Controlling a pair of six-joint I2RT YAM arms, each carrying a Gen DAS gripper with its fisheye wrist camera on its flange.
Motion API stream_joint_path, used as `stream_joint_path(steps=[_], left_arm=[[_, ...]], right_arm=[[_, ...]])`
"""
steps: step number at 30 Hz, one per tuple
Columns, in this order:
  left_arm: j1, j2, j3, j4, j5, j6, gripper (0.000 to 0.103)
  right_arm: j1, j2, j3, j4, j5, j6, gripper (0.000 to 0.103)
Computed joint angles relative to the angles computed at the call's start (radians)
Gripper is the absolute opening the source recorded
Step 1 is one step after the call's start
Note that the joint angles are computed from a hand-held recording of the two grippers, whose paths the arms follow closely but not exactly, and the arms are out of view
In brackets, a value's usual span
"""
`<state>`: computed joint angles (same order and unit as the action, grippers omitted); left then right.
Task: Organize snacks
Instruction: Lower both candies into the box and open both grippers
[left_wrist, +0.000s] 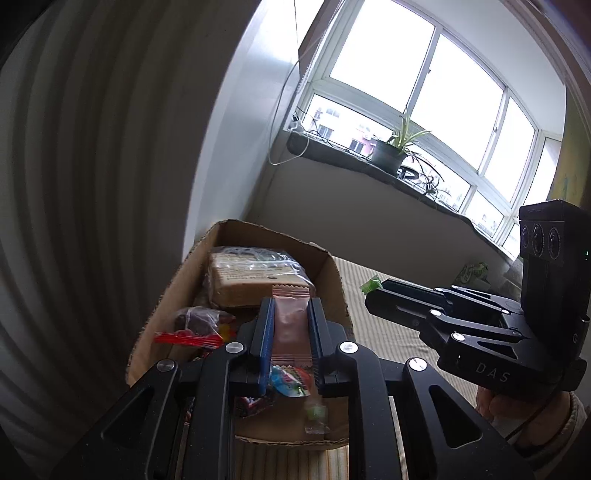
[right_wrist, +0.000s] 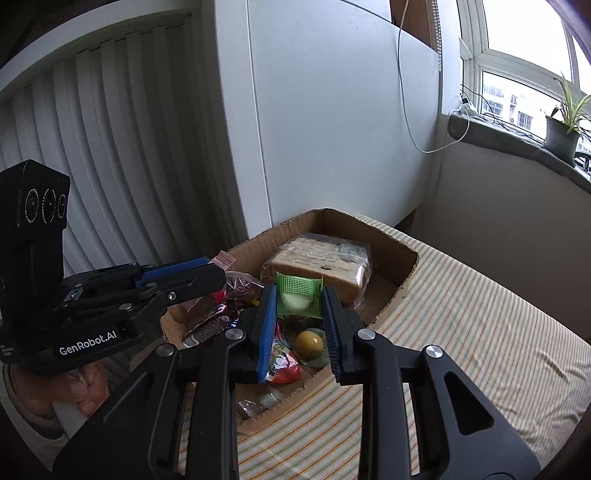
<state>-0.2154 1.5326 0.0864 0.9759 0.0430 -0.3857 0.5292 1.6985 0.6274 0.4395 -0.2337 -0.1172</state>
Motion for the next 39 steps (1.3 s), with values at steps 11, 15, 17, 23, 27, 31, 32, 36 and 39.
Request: stream_joint_path(steps=[11, 15, 17, 23, 27, 31, 32, 36, 39], left_arm=[[-0.003, 0.033, 0.062, -0.034, 0.000, 0.022, 0.016], [0.019, 0.096, 0.079, -0.018, 0.023, 0.026, 0.018], [0.027, 0.122, 0.079, -0.015, 0.013, 0.030, 0.029], [0.101, 0.136, 0.021, 0.068, 0.010, 0.007, 0.071], [0.143, 0.051, -0.014, 0.046, 0.013, 0.006, 0.071], [0.166, -0.009, -0.029, 0.001, 0.019, -0.007, 0.071], [0.166, -0.020, -0.035, -0.004, 0.020, -0.009, 0.071], [0.141, -0.067, -0.047, -0.038, -0.005, -0.014, 0.072], [0.115, -0.088, -0.040, -0.065, -0.033, -0.014, 0.072]], right_arm=[[-0.015, 0.053, 0.088, -0.031, -0.022, -0.011, 0.026], [-0.015, 0.138, 0.150, -0.047, -0.012, -0.015, 0.044], [-0.024, 0.151, 0.135, -0.010, -0.013, -0.001, 0.059], [-0.052, 0.125, 0.107, -0.006, -0.011, 0.007, 0.059], [-0.047, 0.092, 0.081, -0.002, -0.002, 0.014, 0.060], [-0.032, 0.063, 0.050, 0.010, 0.009, 0.014, 0.066], [-0.027, 0.057, 0.044, 0.011, 0.018, 0.012, 0.067], [-0.008, 0.035, 0.005, 0.052, 0.078, 0.012, 0.082], [-0.017, 0.021, -0.025, 0.085, 0.087, 0.039, 0.094]])
